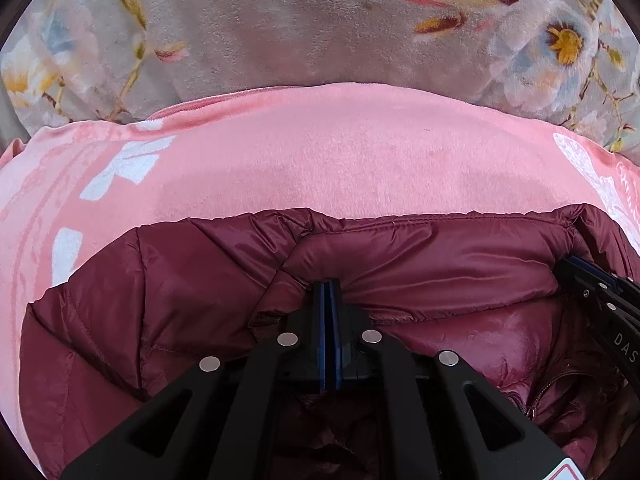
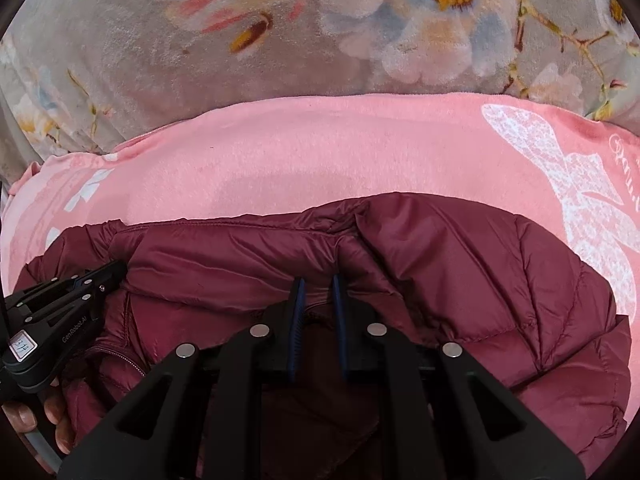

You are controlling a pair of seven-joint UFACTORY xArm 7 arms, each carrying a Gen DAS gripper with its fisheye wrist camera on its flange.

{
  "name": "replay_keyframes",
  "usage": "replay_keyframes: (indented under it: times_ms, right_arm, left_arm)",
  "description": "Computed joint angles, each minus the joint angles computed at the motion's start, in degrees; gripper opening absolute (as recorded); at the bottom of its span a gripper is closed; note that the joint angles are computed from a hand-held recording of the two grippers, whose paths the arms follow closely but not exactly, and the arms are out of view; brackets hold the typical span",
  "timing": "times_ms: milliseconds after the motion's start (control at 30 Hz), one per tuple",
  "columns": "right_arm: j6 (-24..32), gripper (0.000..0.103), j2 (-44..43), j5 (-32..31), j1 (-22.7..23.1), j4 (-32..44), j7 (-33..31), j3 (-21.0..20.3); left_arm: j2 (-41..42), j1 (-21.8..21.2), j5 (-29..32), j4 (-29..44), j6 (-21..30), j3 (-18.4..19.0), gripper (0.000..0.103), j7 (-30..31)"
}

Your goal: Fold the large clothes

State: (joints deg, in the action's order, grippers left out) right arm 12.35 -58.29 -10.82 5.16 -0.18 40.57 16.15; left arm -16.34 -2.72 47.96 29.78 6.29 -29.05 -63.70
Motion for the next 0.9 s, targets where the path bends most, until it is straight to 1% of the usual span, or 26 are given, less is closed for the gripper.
replay_keyframes:
  times_ms: [33, 67, 100, 133, 167, 233, 267, 300, 367, 400, 433, 467, 500, 567, 633, 700, 733, 767, 800, 867, 900]
  right_arm:
    - [0.8, 0.012, -0.3, 0.0, 0.1, 0.3, 0.2, 0.3]
    - [2.4, 0.013, -0.8, -0.2, 0.1, 0.9, 1.0, 1.5]
    - [5.2, 0.014, -1.1, -0.5, 0.3, 2.3, 2.2, 3.6]
    - [6.5, 0.019, -1.3, -0.9, 1.0, 2.9, 2.7, 4.1]
    - [6.8, 0.021, -1.2, -1.4, 1.6, 3.5, 3.2, 4.8]
    - [8.1, 0.022, 0.8, -3.1, 0.8, 4.9, 4.5, 7.1]
    - [7.8, 0.022, 1.2, -3.6, 0.7, 4.7, 4.7, 6.6]
    - [6.5, 0.021, 0.4, -3.6, 1.4, 3.5, 4.0, 4.2]
    - [6.7, 0.019, -3.2, -2.9, 2.4, 1.1, 2.8, 0.4]
    - [7.2, 0.009, -5.7, -2.2, 2.9, -0.3, 1.8, -1.9]
    - [7.6, 0.006, -7.6, -1.3, 3.5, -1.4, 1.0, -3.8]
    - [7.8, 0.005, -10.0, -0.1, 4.3, -2.8, -0.4, -6.6]
    - [7.9, 0.005, -11.5, 0.9, 4.6, -3.7, -1.7, -8.2]
    - [8.2, 0.003, -11.4, 2.4, 4.5, -3.7, -2.8, -8.9]
    - [11.0, 0.004, -12.1, 3.0, 4.5, -2.4, -1.9, -6.3]
    - [12.5, 0.004, -12.9, 2.7, 3.9, -2.0, -1.1, -4.2]
    - [11.5, 0.004, -12.3, 2.5, 3.4, -2.4, -1.2, -4.2]
    - [8.4, 0.003, -9.9, 3.0, 3.0, -3.2, -2.4, -6.5]
    - [6.9, 0.003, -9.5, 3.7, 2.9, -3.7, -3.1, -7.9]
    - [8.4, 0.003, -9.0, 4.5, 3.2, -2.7, -4.9, -9.2]
    - [10.9, 0.003, -9.7, 4.9, 3.6, -2.1, -5.4, -9.1]
  left_arm:
    - [-0.1, 0.0, 0.0, 0.0, 0.1, 0.0, 0.007, -0.1]
    - [-0.1, -0.1, 0.1, 0.1, 0.6, -0.2, 0.007, -0.1]
    - [-0.2, 0.1, 0.8, 0.6, 1.9, -1.0, 0.007, -0.5]
    - [-0.2, 0.2, 1.8, 1.0, 3.0, -1.6, 0.007, -1.3]
    - [-0.1, 0.1, 2.9, 1.4, 4.2, -2.0, 0.007, -2.1]
    - [0.3, -1.1, 4.3, 1.7, 4.7, -0.8, 0.007, -3.0]
    - [0.4, -1.9, 4.4, 1.5, 4.3, 0.3, 0.007, -3.1]
    - [0.4, -2.6, 4.2, 1.2, 3.4, 1.6, 0.007, -2.9]
    - [0.5, -3.4, 3.6, 0.7, 2.0, 3.1, 0.007, -2.4]
    - [0.4, -3.7, 3.1, 0.4, 1.2, 3.8, 0.007, -2.0]
    - [0.4, -3.6, 2.7, 0.2, 0.8, 3.9, 0.008, -1.7]
    - [0.4, -3.4, 2.5, 0.2, 0.6, 3.7, 0.008, -1.6]
    - [0.4, -3.3, 2.2, 0.1, 0.5, 3.6, 0.008, -1.4]
    - [0.1, -2.8, 1.9, 0.0, 0.5, 3.0, 0.008, -1.1]
    - [0.0, -2.1, 2.0, 0.1, 0.9, 2.2, 0.008, -1.2]
    - [-0.2, -1.9, 2.2, 0.2, 1.5, 1.6, 0.008, -1.5]
    - [-0.2, -1.8, 2.4, 0.3, 1.6, 1.4, 0.008, -1.6]
    - [-0.2, -1.9, 2.4, 0.3, 1.8, 1.3, 0.008, -1.7]
    - [-0.1, -1.8, 2.7, 0.5, 2.2, 1.2, 0.008, -1.9]
    - [0.0, -2.1, 3.3, 0.9, 3.4, 0.9, 0.008, -2.3]
    - [0.0, -2.4, 3.8, 1.2, 4.2, 0.7, 0.008, -2.7]
